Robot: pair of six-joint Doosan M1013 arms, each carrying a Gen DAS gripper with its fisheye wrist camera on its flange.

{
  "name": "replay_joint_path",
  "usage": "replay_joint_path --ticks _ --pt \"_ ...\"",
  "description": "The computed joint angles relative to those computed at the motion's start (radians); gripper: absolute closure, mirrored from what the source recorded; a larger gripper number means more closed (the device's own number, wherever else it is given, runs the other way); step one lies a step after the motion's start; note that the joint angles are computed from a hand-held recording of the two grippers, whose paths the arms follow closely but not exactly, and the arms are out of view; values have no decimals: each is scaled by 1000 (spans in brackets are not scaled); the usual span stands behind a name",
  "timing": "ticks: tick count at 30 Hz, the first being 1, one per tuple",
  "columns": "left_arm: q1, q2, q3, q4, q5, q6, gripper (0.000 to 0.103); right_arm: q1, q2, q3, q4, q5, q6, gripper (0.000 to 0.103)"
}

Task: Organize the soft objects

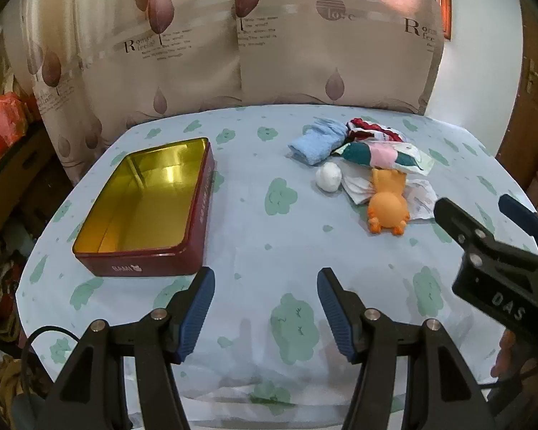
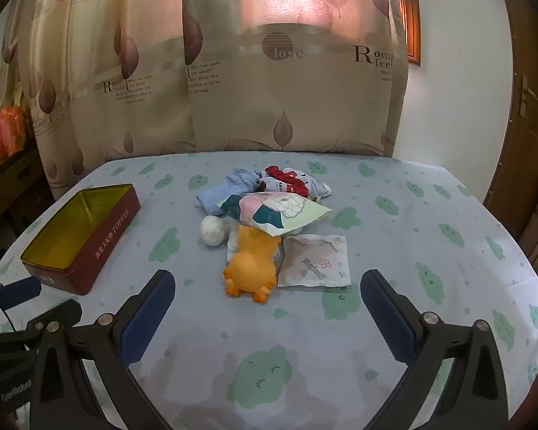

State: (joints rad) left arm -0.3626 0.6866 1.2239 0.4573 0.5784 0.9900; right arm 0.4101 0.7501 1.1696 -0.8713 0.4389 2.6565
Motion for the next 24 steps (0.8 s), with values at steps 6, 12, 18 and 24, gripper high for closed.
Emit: replay_joint_path --ticks 6,12,18,24 --pt "-4 -10 16 9 2 4 42 0 -1 2 2 -2 1 0" --pt "-4 -18 30 6 -6 17 42 -1 -2 1 8 -3 -6 0" --pt "2 -16 22 -36 10 47 42 0 -2 5 -1 -6 9 0" --pt "4 -18 29 -61 -3 80 42 0 -3 6 -3 -7 8 0"
